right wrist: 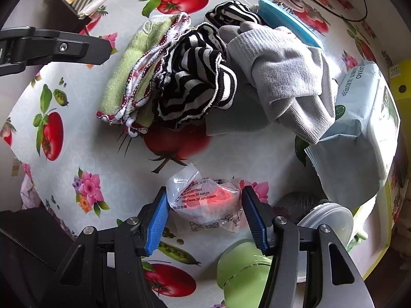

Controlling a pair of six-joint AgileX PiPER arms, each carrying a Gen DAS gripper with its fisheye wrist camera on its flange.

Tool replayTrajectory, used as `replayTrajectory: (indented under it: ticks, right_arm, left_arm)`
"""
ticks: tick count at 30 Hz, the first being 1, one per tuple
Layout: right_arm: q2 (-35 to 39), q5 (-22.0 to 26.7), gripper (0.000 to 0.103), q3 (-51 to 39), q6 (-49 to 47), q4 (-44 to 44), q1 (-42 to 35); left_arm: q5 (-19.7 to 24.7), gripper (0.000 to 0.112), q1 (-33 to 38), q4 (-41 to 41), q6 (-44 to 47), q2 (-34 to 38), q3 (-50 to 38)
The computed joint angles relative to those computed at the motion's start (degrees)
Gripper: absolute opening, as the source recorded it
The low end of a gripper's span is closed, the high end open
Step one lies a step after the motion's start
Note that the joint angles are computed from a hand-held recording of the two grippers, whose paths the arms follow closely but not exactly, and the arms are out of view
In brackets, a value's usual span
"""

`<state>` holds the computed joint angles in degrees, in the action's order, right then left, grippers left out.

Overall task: Organize soft objects
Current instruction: 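Grasp the clear bag with red item with the right tool while the left grasps the red-trimmed green towel, then carry the clear bag into the tray and open the right tool while the left carries the green towel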

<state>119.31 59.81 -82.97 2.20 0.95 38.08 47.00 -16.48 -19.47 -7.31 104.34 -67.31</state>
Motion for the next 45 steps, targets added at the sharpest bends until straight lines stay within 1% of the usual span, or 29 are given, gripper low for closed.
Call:
replayTrajectory:
  ticks: [1,3,6,10,14,21,25,26,27,30,39,45]
  right_arm:
    - [0.0,-0.2,0.056,0.0,-0.1,-0.1,0.0]
    - [-0.3,-0.6,0.047,0.4,-0.8,0.2,-0.2]
    - [-0.6,-0.9,0.038,0.2,-1.6,0.8,-0.8]
    - [-2.2,-0.9,0.036,-0.4,-1.9,2.3,-1.3]
    - [-5.4,-1.5,0.035,-0.1,-2.3,4.1,-2.7]
    - [-10.0,-2.0,0.035,0.9,-0.7,5.0,-3.4]
    - [-12.7,-3.2,0.035,3.7,0.8,4.8,-3.0]
    - [-13.4,-3.3,0.035,4.4,0.7,4.9,-3.3]
    - [-13.7,-3.7,0.035,4.8,1.1,4.9,-3.1]
    - [-14.3,-4.4,0.035,5.1,1.9,4.7,-2.9]
    - [-16.8,-5.2,0.035,5.1,2.9,4.3,-3.5]
    - [-19.1,-5.9,0.035,5.0,4.6,2.8,-4.5]
  left_arm:
    - [-0.1,0.023,0.2,-0.5,0.4,0.2,0.1]
    - [-0.2,0.023,0.6,-1.5,1.2,0.7,0.3]
    - [-0.3,0.023,1.2,-2.7,2.2,1.5,0.3]
    - [-0.8,0.026,1.6,-4.8,3.5,2.1,0.4]
    - [-1.2,0.04,2.4,-8.1,5.8,2.7,0.4]
    - [-1.5,0.041,1.6,-7.5,4.2,6.6,-1.4]
    - [-1.9,0.041,1.7,-10.4,5.9,8.0,-1.9]
    - [-2.1,0.041,1.6,-10.7,5.9,8.2,-1.9]
    - [-2.4,0.034,1.7,-11.0,6.1,8.1,-1.6]
    - [-3.1,0.02,2.1,-11.9,6.9,6.8,-0.3]
    - [-4.0,0.017,3.9,-10.2,5.8,0.3,3.6]
    - [-2.8,0.017,3.7,-8.5,4.9,-3.6,2.7]
